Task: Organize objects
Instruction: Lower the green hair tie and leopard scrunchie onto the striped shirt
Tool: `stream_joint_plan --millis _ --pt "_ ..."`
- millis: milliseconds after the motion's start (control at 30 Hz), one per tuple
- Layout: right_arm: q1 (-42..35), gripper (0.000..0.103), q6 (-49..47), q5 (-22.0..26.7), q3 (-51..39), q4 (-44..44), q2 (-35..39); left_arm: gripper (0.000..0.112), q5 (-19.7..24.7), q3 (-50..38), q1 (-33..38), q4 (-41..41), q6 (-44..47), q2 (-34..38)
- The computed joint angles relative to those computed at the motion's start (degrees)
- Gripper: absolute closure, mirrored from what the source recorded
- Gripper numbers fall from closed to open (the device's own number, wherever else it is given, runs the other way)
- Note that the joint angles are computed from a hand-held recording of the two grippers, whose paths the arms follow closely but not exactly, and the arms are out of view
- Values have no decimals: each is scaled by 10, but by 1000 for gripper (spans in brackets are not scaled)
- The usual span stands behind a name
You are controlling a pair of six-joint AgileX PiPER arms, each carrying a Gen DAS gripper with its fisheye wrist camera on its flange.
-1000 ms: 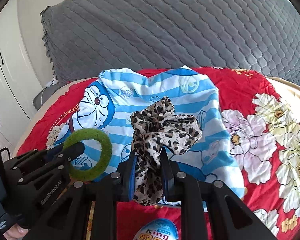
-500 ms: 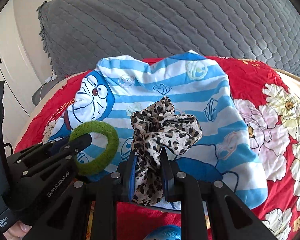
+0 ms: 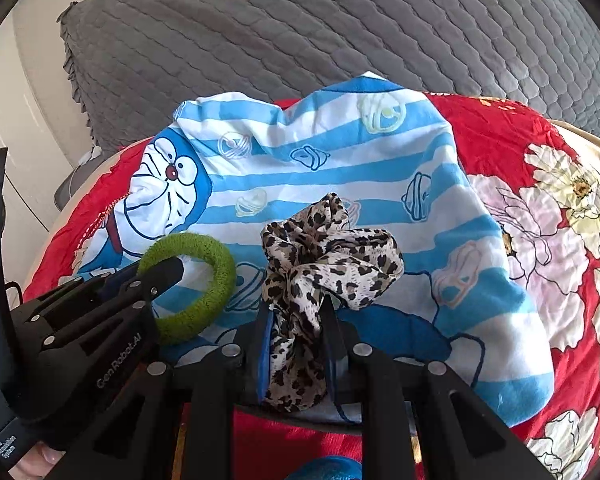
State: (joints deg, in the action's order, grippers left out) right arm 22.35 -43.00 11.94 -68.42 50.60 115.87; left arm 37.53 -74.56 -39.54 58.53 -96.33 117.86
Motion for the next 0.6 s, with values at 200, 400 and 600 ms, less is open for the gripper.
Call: stream_joint_plan --millis 200,400,600 --pt "1 82 26 3 -5 -26 7 98 0 -10 0 -4 8 14" --pt "2 82 57 6 -9 -56 11 98 -4 -20 3 -19 22 28" --pt "2 82 77 8 -13 -75 15 98 -7 -16 2 -11 18 30"
